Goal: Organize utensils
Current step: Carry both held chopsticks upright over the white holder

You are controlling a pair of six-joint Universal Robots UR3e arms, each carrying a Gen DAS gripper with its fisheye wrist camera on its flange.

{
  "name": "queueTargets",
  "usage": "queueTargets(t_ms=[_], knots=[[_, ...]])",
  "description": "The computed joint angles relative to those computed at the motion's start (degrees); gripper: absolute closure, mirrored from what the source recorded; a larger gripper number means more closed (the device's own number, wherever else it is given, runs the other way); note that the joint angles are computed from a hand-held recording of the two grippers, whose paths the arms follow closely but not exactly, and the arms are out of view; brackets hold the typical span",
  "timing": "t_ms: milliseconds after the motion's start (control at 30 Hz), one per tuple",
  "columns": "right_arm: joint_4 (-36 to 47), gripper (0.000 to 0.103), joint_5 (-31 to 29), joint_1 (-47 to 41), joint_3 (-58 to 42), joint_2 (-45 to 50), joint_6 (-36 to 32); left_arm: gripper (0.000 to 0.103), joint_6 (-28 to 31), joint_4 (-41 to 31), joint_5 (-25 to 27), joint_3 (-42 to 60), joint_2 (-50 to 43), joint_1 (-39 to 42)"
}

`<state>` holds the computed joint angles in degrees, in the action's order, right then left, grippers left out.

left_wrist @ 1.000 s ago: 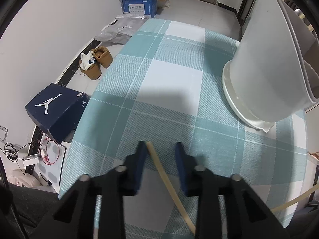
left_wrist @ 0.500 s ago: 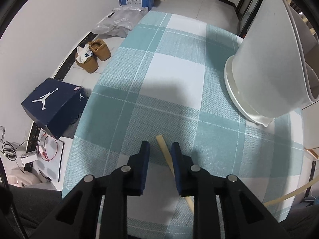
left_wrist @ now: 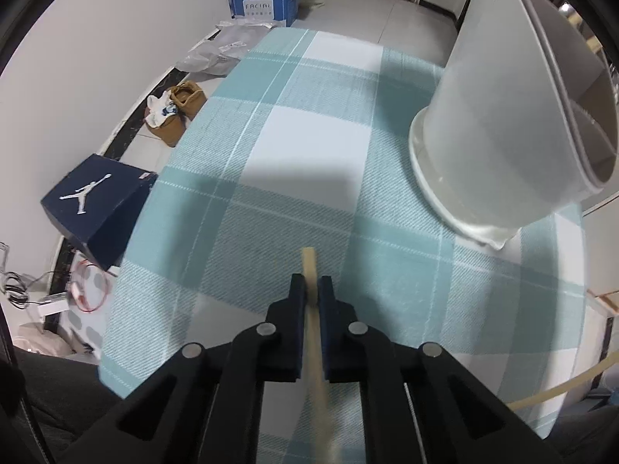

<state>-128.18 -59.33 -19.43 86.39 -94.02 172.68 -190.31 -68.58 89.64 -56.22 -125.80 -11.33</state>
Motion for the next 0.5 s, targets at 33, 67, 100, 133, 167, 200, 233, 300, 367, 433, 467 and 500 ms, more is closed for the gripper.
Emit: queueTargets(t_ms=[33, 67, 100, 133, 167, 200, 233, 300, 367, 433, 467, 500], knots=[[-0.07, 0.100, -0.10, 0.03, 0.04, 0.01, -0.05, 0.100, -0.09, 0.87, -0.23, -0.46, 0.16, 0.17], [-0.10, 0.100, -0.23, 0.03, 0.09, -0.02, -0.06, 0.100, -0.32, 2.29, -0.97, -1.51, 0.74, 0.54], [-0.17, 0.100, -0.23, -0.04, 0.22, -0.07, -0.02, 0.100, -0.54, 4.32, -2.04, -3.19, 1.79, 0.99], [-0.15, 0.100, -0.21, -0.14, 0.31, -0.16, -0.01, 0.100, -0.58, 6.46, -2.99, -5.07, 2.98, 1.34], [-0.13, 0.100, -0.28, -0.21, 0.35, -0.21, 0.00, 0.100, -0.42, 9.89, -3.81, -7.76, 4.83, 1.79], [-0.18, 0.100, -0.39, -0.26, 0.43, -0.28, 0.07, 0.100, -0.32, 12.40, -3.96, -9.47, 6.08, 1.92], [-0.21, 0.100, -0.37, -0.37, 0.52, -0.32, 0.11, 0.100, -0.21, 15.30, -4.73, -11.69, 7.74, 2.31], [-0.32, 0.100, -0.36, -0.46, 0.66, -0.41, 0.28, 0.100, -0.44, 20.35, -6.98, -15.56, 10.76, 3.34], [-0.24, 0.100, -0.39, -0.42, 0.62, -0.51, 0.41, 0.100, -0.78, 24.92, -9.27, -18.75, 13.45, 4.27], [-0.35, 0.100, -0.45, -0.29, 0.69, -0.74, 0.44, 0.100, -1.02, 28.14, -10.72, -20.53, 14.86, 4.65], [-0.79, 0.100, -0.89, 0.03, 0.86, -0.81, 0.49, 0.100, -0.77, 30.25, -11.82, -21.89, 15.85, 4.98], [-1.20, 0.100, -1.31, 0.34, 1.05, -0.98, 0.48, 0.100, -0.41, 32.33, -12.17, -23.17, 16.68, 4.99]])
